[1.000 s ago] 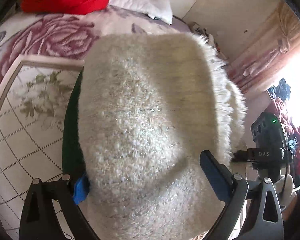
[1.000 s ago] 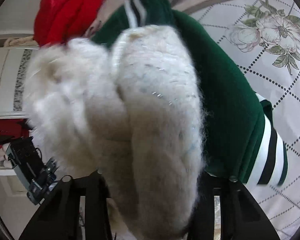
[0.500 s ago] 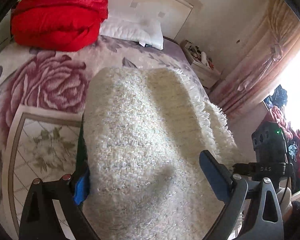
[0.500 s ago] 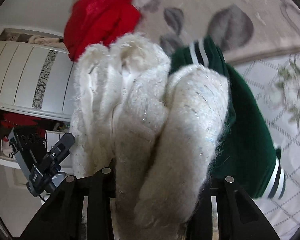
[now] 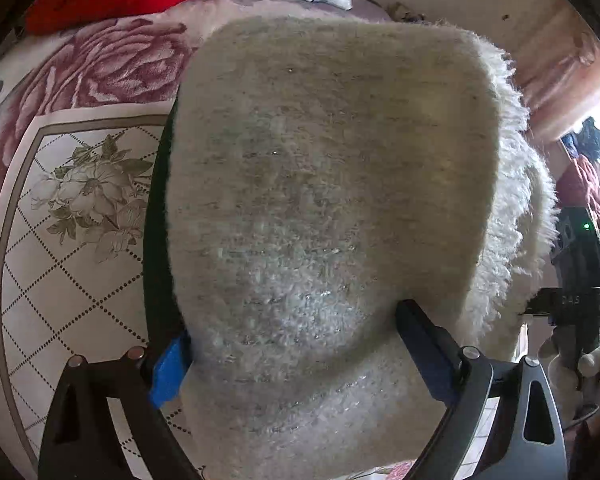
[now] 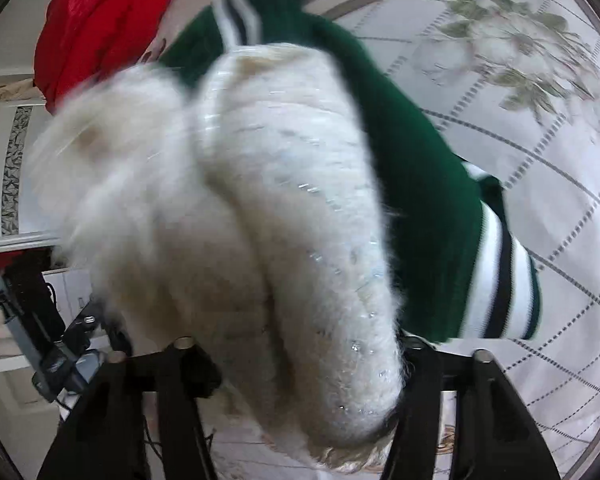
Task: Fold large clothes
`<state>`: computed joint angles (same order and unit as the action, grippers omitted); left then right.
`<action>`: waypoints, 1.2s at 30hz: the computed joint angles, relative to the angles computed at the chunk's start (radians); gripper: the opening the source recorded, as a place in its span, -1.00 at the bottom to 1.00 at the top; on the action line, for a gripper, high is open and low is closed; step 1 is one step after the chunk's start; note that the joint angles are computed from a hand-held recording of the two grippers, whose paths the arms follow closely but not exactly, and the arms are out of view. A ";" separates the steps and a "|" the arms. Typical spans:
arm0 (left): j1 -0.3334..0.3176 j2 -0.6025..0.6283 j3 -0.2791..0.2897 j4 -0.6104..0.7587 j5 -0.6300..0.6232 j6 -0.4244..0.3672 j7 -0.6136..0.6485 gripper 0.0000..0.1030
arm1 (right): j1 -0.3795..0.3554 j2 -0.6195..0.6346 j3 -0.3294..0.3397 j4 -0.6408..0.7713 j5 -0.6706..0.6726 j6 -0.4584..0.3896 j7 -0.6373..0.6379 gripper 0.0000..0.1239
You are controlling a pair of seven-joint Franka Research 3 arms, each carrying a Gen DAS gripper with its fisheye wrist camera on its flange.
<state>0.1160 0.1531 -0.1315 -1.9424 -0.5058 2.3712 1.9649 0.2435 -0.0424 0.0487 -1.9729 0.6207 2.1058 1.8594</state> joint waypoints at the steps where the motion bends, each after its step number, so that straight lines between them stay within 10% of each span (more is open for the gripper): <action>1: 0.003 0.001 0.000 0.002 -0.006 -0.004 0.009 0.84 | 0.002 -0.022 0.002 -0.024 0.003 0.016 -0.013 0.05; 10: 0.029 0.066 -0.024 0.061 -0.060 -0.007 0.001 0.90 | 0.024 -0.099 0.011 -0.107 -0.073 0.145 -0.014 0.30; 15: 0.001 -0.080 -0.024 -0.067 -0.124 0.076 0.031 0.74 | 0.054 -0.123 0.043 -0.101 -0.127 0.204 -0.006 -0.45; 26: -0.089 -0.342 0.103 -0.228 -0.194 -0.028 -0.050 0.74 | 0.108 -0.361 0.070 -0.161 -0.177 0.108 0.077 -0.50; 36: -0.077 -0.082 0.095 0.163 -0.128 -0.045 -0.066 0.74 | 0.075 -0.188 0.044 0.075 -0.194 0.176 0.057 -0.50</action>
